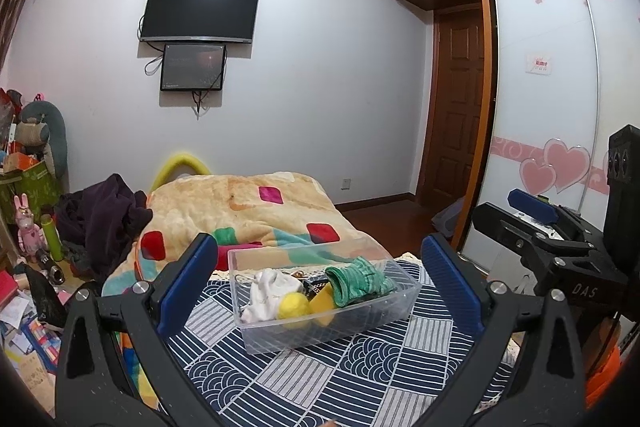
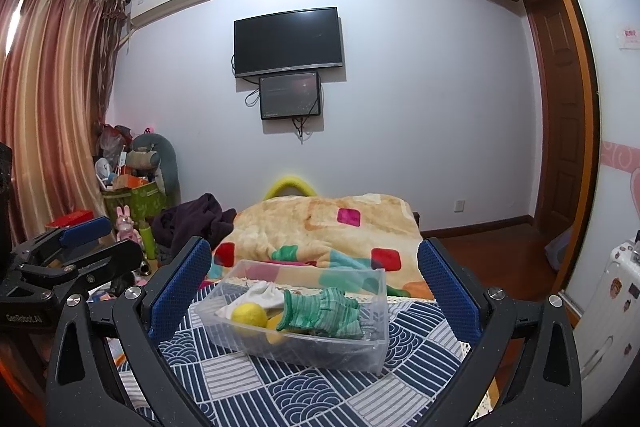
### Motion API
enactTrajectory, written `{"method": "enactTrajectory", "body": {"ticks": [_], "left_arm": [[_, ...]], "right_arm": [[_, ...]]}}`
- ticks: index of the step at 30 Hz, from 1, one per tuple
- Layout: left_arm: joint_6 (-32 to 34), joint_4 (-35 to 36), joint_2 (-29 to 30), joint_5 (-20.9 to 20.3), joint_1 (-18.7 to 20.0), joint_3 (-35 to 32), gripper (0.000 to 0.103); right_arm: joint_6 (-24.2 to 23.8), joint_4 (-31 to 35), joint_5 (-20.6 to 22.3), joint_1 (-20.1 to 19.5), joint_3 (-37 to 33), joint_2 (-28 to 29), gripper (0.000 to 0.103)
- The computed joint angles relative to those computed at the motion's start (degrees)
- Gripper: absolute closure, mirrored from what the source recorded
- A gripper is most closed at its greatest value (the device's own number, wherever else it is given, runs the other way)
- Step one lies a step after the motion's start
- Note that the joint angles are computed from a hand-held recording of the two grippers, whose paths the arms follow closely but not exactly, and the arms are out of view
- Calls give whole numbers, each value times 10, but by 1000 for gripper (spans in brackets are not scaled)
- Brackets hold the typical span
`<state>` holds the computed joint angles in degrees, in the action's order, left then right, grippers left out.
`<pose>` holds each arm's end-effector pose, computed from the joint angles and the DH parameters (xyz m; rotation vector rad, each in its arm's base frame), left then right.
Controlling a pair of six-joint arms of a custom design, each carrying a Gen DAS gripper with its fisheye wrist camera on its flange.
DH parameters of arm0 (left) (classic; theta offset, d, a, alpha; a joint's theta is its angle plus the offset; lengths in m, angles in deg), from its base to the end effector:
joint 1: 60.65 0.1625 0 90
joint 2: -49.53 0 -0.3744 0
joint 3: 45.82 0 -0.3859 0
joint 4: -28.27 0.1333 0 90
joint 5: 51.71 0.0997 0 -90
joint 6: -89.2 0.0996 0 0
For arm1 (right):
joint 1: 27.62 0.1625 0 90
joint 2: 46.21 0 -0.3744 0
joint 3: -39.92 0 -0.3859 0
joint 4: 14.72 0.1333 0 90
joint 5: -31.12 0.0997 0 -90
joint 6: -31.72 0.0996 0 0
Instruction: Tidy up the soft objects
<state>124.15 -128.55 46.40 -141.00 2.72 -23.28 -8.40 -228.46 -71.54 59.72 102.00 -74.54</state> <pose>-0.2736 -0.8457 0.0607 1.4341 2.4216 -1.2312 0.0767 -0.7520 0.2255 0.3974 -1.8074 1.6379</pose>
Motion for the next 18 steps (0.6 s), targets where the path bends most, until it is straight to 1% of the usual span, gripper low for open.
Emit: {"method": "enactTrajectory", "body": {"ticks": [6,12,18], "left_arm": [[-7,23,8,-3,1,-22,0],[11,-14,-6,5,-2,16,0],[12,-40,-13,4,-3,35,0]], "right_arm": [[0,-1,0,0,-1,0,0],[2,-2,1,0,0,0,0],[2,-2,1,0,1,-1,0]]}}
